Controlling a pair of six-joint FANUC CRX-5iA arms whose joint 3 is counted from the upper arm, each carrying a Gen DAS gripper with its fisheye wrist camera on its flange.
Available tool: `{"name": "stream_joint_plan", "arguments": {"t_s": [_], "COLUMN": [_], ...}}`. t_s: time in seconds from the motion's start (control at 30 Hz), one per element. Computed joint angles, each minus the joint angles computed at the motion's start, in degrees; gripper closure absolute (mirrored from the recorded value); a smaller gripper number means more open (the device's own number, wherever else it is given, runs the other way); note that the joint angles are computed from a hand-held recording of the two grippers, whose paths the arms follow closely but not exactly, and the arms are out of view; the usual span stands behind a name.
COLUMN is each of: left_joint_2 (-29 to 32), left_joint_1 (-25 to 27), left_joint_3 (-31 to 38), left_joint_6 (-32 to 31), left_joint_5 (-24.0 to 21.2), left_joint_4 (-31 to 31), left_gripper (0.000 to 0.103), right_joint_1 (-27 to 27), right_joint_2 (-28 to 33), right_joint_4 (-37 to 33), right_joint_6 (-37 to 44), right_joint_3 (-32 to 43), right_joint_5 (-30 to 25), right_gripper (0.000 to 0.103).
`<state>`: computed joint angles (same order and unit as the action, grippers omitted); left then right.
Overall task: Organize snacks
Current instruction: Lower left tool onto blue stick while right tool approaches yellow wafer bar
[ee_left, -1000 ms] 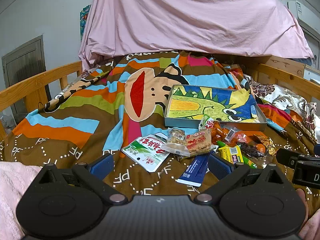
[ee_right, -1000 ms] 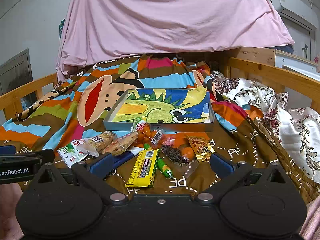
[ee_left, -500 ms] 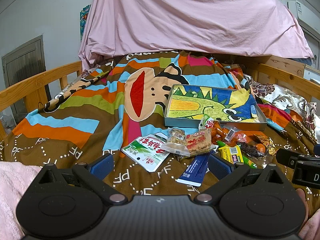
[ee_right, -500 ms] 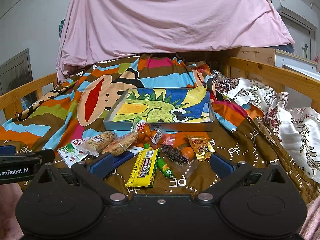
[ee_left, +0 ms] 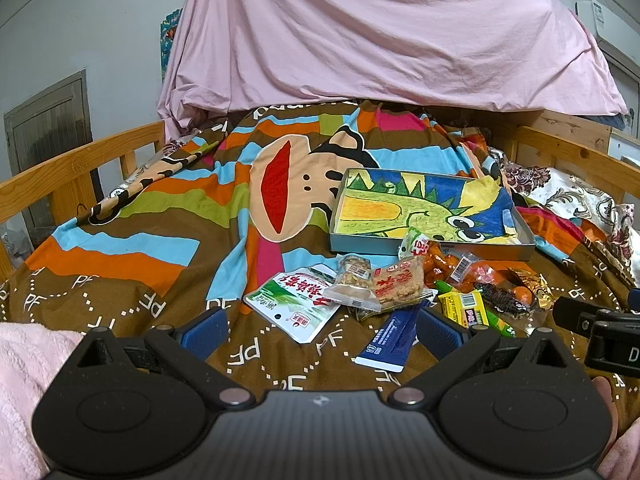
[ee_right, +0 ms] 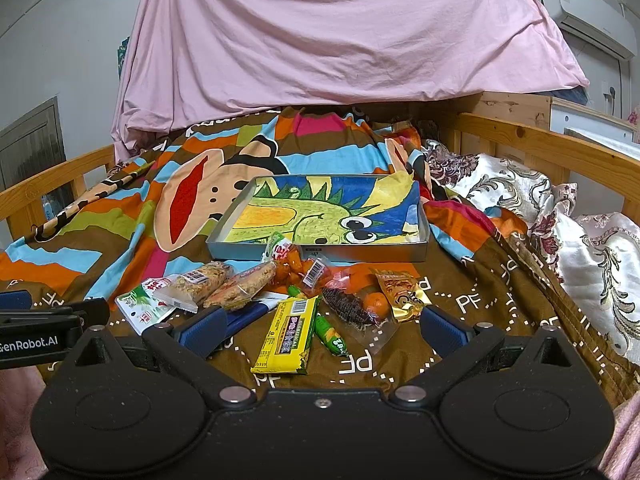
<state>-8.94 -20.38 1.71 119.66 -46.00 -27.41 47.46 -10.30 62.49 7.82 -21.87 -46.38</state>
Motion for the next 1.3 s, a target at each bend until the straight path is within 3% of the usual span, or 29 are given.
{"name": "stream_joint_plan", "arguments": {"t_s": [0.23,0.37,0.53,0.7,0.83,1.07,1.3], "left_joint_2": [0.29,1.49,4.68,9.84,14.98,24.66,31.18], "left_joint_1": [-0.38,1.55,7.23,11.06,13.49,16.11,15.93], "left_joint_3": [0.14,1.12,3.70,8.21,12.57,20.02,25.52], "left_joint_6": [0.28,-3.14,-15.37,-26.36,-37.72,-51.52,-53.75], "left_joint_5": [-0.70,-2.09,-5.03,-8.30,-12.45,-22.89,-27.49], "left_joint_4": [-0.28,4.11,17.40,26.40,34.04,46.22,48.93], "left_gripper": [0.001,0.001,0.001,0.001,0.001,0.001,0.001], "right_joint_1": [-0.10,0.32,0.98,-0.54,-1.61,-2.93,-3.46], "right_joint_2": [0.36,1.13,5.19,6.93,9.07,13.58,16.20], "right_joint_4": [-0.40,-3.45,-13.76,-24.07,-27.54,-29.82,-32.09], "right_joint_6": [0.47,3.81,16.69,27.77,31.17,36.51,39.34], "right_joint_3": [0.48,2.30,9.39,13.95,17.04,20.90,23.25], "right_joint_5": [-0.15,-1.40,-5.06,-3.64,-4.94,-6.29,-7.27], "right_gripper": [0.000,0.001,0.001,0.001,0.001,0.001,0.001]}}
